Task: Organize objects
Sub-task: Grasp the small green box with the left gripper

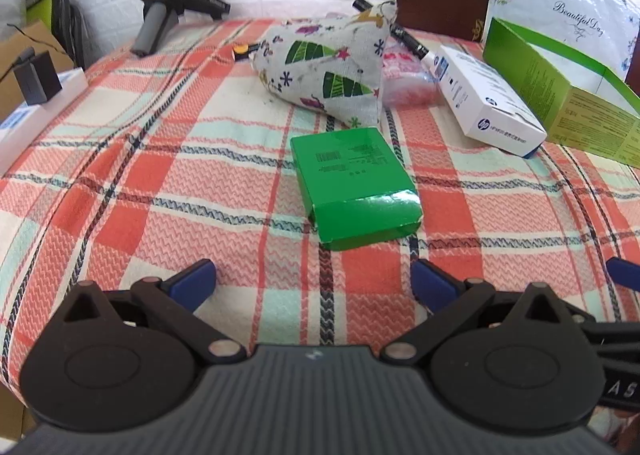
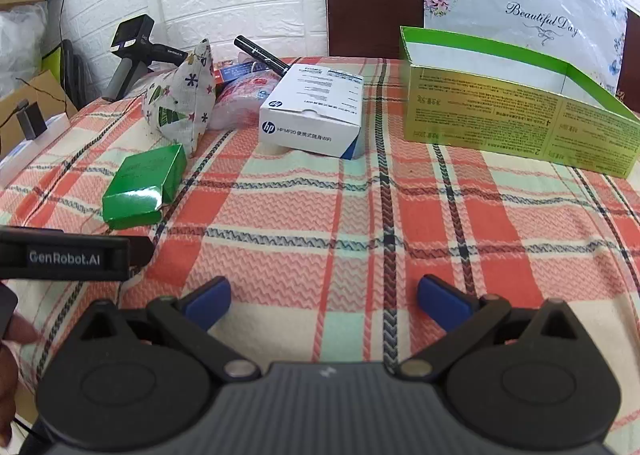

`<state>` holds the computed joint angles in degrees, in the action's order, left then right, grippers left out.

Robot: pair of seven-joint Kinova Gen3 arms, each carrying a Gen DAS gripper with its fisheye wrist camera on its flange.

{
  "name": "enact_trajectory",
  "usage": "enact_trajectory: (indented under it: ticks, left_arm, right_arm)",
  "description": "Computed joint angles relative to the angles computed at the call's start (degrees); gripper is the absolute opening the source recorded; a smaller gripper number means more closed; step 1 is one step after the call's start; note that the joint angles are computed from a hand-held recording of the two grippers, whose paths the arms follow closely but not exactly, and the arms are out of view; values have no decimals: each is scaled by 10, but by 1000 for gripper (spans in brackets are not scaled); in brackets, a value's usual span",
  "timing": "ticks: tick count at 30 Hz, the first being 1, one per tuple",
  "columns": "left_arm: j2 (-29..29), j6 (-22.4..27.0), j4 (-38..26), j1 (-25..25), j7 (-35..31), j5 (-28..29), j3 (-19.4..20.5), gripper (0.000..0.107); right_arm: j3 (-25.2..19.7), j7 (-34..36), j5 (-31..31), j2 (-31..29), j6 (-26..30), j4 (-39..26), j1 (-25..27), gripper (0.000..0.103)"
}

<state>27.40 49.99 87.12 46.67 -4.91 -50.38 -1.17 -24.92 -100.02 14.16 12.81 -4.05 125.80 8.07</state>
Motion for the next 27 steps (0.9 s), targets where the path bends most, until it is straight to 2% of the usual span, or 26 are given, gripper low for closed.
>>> enact_trajectory:
  ticks: [2,3,5,7,10,11,12,14,15,17,19,21,22,25,27]
  left_arm:
    - [-5,-8,3,-4,-7,7,-1,103]
    - [-8,-10,2,-17,-25,15,11,103]
    - [-20,-23,8,-56,-50,22,46,103]
    - [-39,-45,28,-62,-37,24,38,103]
    - [-62,-63,56,-10,28,-28,-27,103]
    - [-66,-64,61,-1,40,-51,-35,99]
    - [-69,-67,62,-3,44,-68,-34,96]
    - [-74,-86,61,-38,27,-75,-2,92]
    - [-74,-99,58,-55,11,-64,9,89]
    - [-67,-113,44,-79,-32,-25,23,77]
    - [-65,-132,40,-98,-62,14,26,72]
    - [-66,-162,44,-115,-86,59,23,71]
    - [-67,-179,46,-127,-102,82,26,68]
    - [-62,-235,57,-192,-161,152,71,63]
    - [-62,-265,66,-193,-173,173,61,57]
  right_arm:
    - [14,11,-11,-1,-8,4,-13,103]
    - [11,26,-26,-1,-9,5,-11,103]
    - [-11,61,-53,0,-9,5,9,103]
    - [-54,77,-52,4,-10,4,51,103]
    - [-134,61,8,13,-41,13,126,102]
    - [-154,62,29,15,-61,19,144,100]
    - [-164,67,50,18,-79,22,150,99]
    - [-161,88,86,23,-112,27,137,95]
    - [-167,91,110,28,-117,24,135,93]
    - [-172,76,156,40,-109,8,125,88]
    - [-151,50,195,47,-103,-8,94,86]
    - [-155,38,220,63,-86,-27,85,82]
    - [-173,21,243,75,-72,-40,95,82]
    - [-236,-35,312,122,-7,-91,124,80]
    - [-281,-78,357,170,40,-125,138,74]
